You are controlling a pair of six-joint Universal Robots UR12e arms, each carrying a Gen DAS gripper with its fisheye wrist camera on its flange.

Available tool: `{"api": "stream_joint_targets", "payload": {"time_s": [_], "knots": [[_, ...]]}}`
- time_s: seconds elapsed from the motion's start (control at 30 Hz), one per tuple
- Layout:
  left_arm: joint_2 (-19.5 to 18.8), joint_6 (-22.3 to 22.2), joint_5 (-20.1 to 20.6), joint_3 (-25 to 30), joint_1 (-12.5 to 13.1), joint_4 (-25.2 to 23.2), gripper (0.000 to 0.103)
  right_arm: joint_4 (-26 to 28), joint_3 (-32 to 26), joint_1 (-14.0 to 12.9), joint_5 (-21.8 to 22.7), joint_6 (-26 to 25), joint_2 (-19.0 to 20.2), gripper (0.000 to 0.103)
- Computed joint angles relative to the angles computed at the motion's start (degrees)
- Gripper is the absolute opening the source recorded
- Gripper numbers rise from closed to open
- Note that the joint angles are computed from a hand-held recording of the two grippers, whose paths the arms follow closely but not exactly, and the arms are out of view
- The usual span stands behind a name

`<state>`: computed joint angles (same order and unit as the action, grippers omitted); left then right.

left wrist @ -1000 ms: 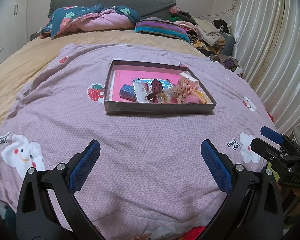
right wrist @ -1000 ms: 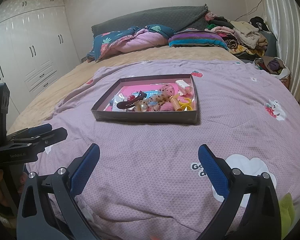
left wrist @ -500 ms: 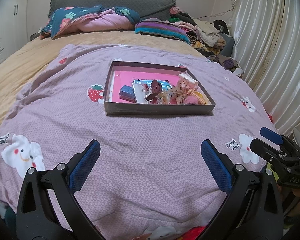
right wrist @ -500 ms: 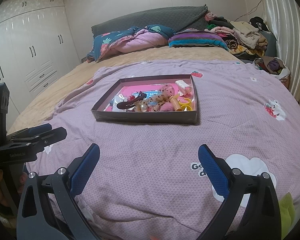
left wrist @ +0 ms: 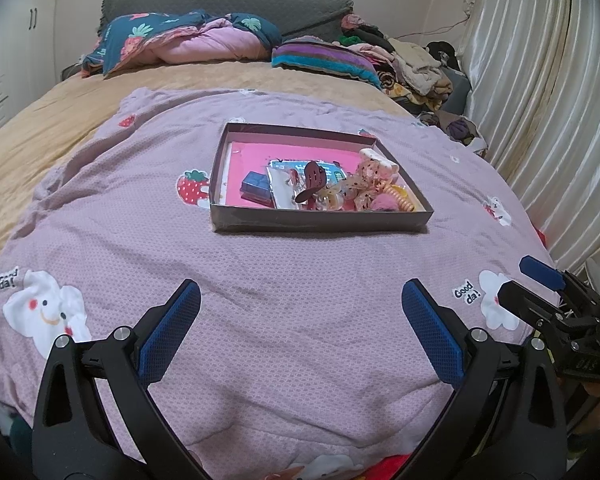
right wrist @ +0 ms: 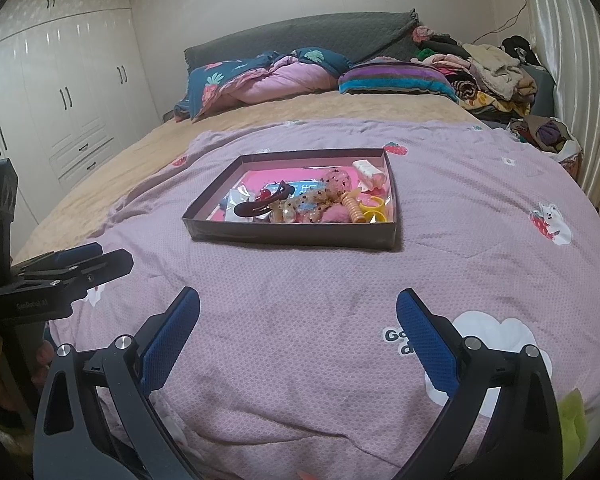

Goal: Organize jewelry

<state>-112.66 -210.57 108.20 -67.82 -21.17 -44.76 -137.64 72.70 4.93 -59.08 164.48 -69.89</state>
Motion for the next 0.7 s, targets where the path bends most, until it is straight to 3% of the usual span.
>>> {"api": "stream_joint_targets", "payload": {"time_s": [0.33,0.6,0.7], "knots": [[-0.19,0.43,1.46,0.23,-0.30,-0.44,0.094,-0.29,-0.12,0.22,-0.80,-0.09,0.06,0.098],[-0.09,-1.75,0.58,0.44,0.28,0.15,0.094,0.43,-2.14,0.19,-1.36,0.29,1.16,0.098],[-0.59,-2.49,2.39,1.25,0.85,-0.85,0.094,1.34,-4.17,-0.10,-1.26,1.51,2.50,0.098]]}}
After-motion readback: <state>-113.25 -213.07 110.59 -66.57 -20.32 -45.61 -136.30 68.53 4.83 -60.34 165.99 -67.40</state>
